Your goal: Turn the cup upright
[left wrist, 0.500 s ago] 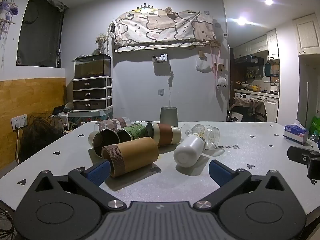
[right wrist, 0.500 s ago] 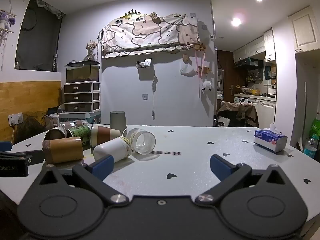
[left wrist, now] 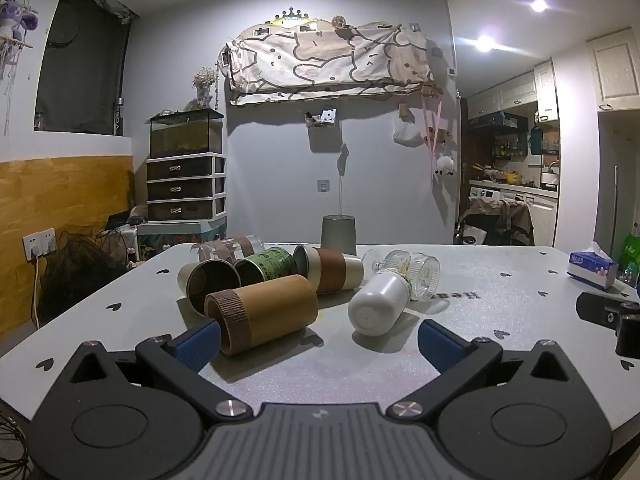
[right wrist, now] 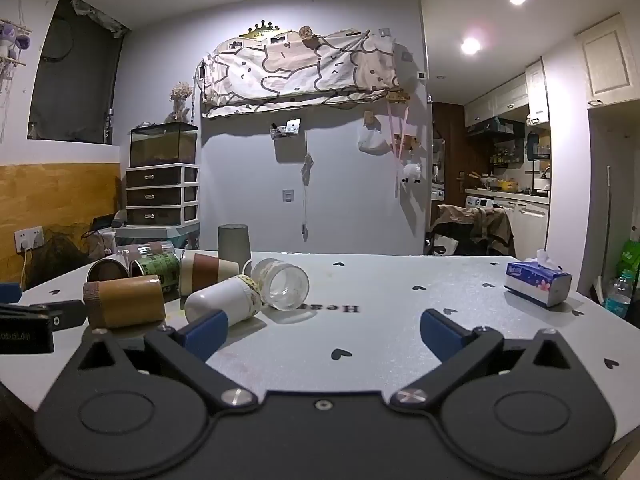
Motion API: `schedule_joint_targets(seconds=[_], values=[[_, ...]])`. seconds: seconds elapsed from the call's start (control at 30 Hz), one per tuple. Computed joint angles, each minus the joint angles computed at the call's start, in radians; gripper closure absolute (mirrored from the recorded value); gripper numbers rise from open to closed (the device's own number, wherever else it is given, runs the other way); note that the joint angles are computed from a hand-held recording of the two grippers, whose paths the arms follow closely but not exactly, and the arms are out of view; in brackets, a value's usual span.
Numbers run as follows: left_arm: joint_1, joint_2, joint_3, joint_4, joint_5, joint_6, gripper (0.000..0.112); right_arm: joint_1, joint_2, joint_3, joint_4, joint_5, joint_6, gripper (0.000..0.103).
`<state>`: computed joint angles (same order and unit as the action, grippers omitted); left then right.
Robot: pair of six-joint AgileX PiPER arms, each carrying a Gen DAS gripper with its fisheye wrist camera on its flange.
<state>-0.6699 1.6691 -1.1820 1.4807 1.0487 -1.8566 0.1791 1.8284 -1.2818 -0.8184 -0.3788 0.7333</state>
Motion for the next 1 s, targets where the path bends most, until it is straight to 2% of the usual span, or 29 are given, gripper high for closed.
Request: schedule_joint_targets(seconds=[1.0], values=[[-0.002,-0.002,0.000,-0.003,0.002,0.002,0.009,0.010,0.011,-0.003,0.023,0.004,-0.021,0.000]])
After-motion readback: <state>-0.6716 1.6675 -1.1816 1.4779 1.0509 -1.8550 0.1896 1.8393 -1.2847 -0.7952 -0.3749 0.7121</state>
